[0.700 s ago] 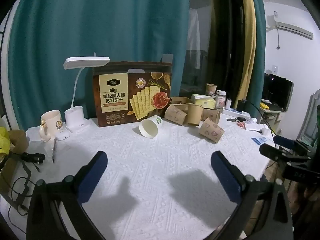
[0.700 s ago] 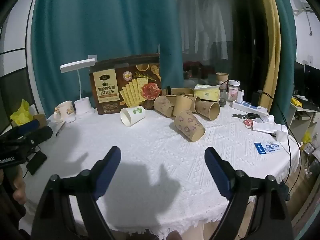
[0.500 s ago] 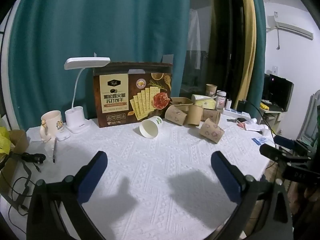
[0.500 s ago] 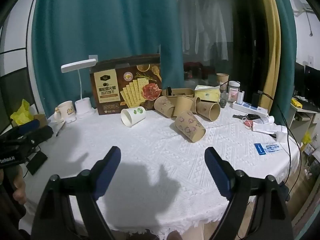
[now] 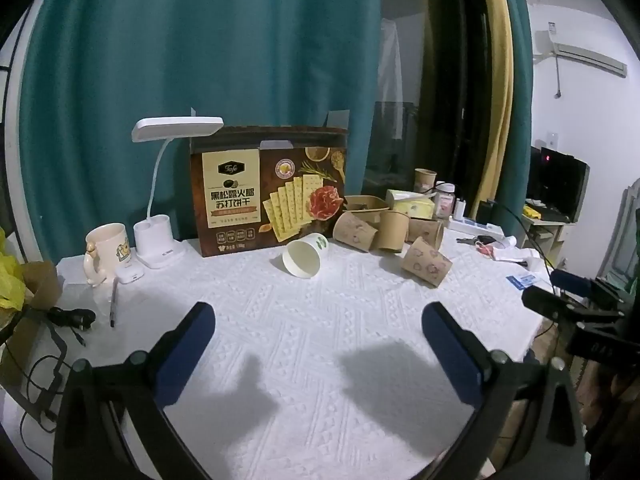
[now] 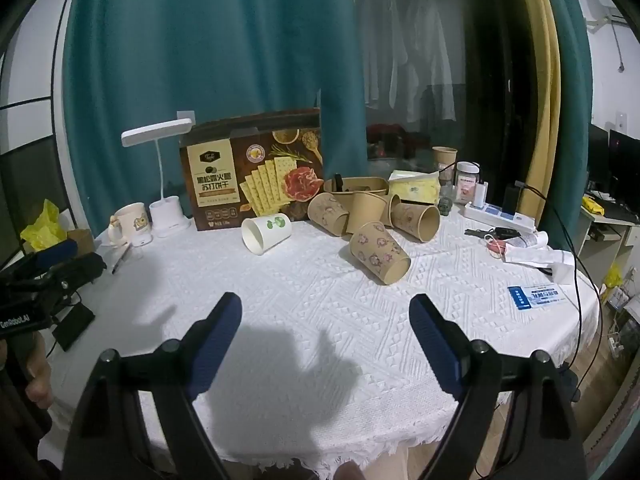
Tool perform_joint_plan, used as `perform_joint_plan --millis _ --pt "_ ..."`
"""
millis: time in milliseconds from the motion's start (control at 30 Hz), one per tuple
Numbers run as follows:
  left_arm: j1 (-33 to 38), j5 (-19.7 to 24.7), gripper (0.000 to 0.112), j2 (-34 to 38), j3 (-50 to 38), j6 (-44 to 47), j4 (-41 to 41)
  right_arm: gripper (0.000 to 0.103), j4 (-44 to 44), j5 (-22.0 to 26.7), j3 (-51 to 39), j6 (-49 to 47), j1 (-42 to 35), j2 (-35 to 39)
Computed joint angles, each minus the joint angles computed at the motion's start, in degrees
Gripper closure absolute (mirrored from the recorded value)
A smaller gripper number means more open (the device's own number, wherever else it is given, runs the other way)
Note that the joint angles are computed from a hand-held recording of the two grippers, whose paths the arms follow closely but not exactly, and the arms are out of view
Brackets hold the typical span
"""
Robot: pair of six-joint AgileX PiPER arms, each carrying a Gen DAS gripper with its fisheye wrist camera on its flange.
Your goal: Flip cup upright
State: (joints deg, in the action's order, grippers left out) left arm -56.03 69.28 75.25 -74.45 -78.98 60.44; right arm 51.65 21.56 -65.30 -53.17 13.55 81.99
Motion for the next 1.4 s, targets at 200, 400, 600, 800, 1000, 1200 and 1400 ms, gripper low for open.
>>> perform_joint_plan --millis 200,400,600,800,1000,1200,1400 --pt "0.9 -0.8 0.009 -0.3 0.5 0.4 -0.1 0.019 -0.2 0.3 -0.2 0.3 -0.1 0.0" --pt "1.1 -1.0 0.009 -0.6 0.6 0.4 0.0 0.019 -0.3 0.5 -0.4 0.3 -0.2 -0.1" --pt "1.1 -0.9 0.009 -0.7 0.6 0.3 0.2 0.019 -0.4 0.6 -0.4 0.5 -0.3 -0.2" --pt "-0.1 0.4 0.009 -0.5 -0.6 0.5 0.5 0.019 -0.7 0.7 -0.2 0.8 -0.2 -0.6" --pt "-0.3 0.5 0.009 -0.5 -0.6 0.2 0.7 0.019 -0.1 0.7 -0.2 0.3 -0.3 -0.5" --pt "-0.1 0.3 0.009 -0.4 -0.6 0.2 0.6 0.019 -0.7 0.4 -0.4 1.0 0.1 -0.4" --pt "-0.2 0.3 0.009 -0.5 -0.4 -0.1 0.8 0.019 -0.5 0.4 -0.3 0.7 0.1 -0.5"
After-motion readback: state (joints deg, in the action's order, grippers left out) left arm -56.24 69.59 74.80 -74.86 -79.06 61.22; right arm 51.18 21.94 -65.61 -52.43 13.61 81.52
